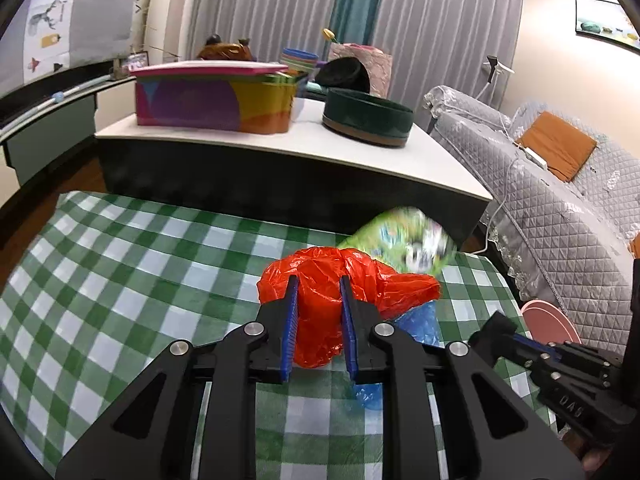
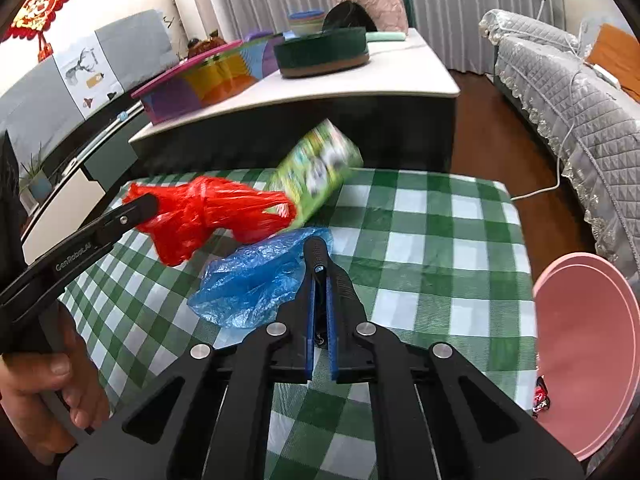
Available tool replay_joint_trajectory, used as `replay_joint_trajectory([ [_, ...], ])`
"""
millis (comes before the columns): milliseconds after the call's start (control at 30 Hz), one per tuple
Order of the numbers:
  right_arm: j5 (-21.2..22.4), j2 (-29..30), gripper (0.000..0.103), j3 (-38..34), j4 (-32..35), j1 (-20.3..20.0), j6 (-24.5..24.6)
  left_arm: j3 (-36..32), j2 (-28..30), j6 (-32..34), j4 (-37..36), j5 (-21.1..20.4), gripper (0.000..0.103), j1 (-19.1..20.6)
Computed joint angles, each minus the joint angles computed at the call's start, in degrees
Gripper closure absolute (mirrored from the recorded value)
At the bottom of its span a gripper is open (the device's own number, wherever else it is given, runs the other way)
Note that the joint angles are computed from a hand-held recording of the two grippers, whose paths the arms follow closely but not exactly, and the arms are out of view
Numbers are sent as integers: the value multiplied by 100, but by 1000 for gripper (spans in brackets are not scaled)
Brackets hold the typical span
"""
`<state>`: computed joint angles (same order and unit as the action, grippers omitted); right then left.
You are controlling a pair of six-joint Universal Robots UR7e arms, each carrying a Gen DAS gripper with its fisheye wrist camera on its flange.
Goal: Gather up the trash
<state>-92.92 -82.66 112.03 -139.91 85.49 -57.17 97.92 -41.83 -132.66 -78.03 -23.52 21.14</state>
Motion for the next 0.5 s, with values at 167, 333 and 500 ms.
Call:
replay_joint_trajectory([
  [167, 127, -225, 98, 29, 52, -52, -102, -152, 38, -232, 463, -77, 84, -173],
  [333, 234, -450, 99, 47, 112, -103, -207, -267, 94, -255, 692, -121, 84, -335],
  [500, 302, -689, 99, -13, 271, -54, -284, -332, 120, -490, 904, -187, 84, -500],
])
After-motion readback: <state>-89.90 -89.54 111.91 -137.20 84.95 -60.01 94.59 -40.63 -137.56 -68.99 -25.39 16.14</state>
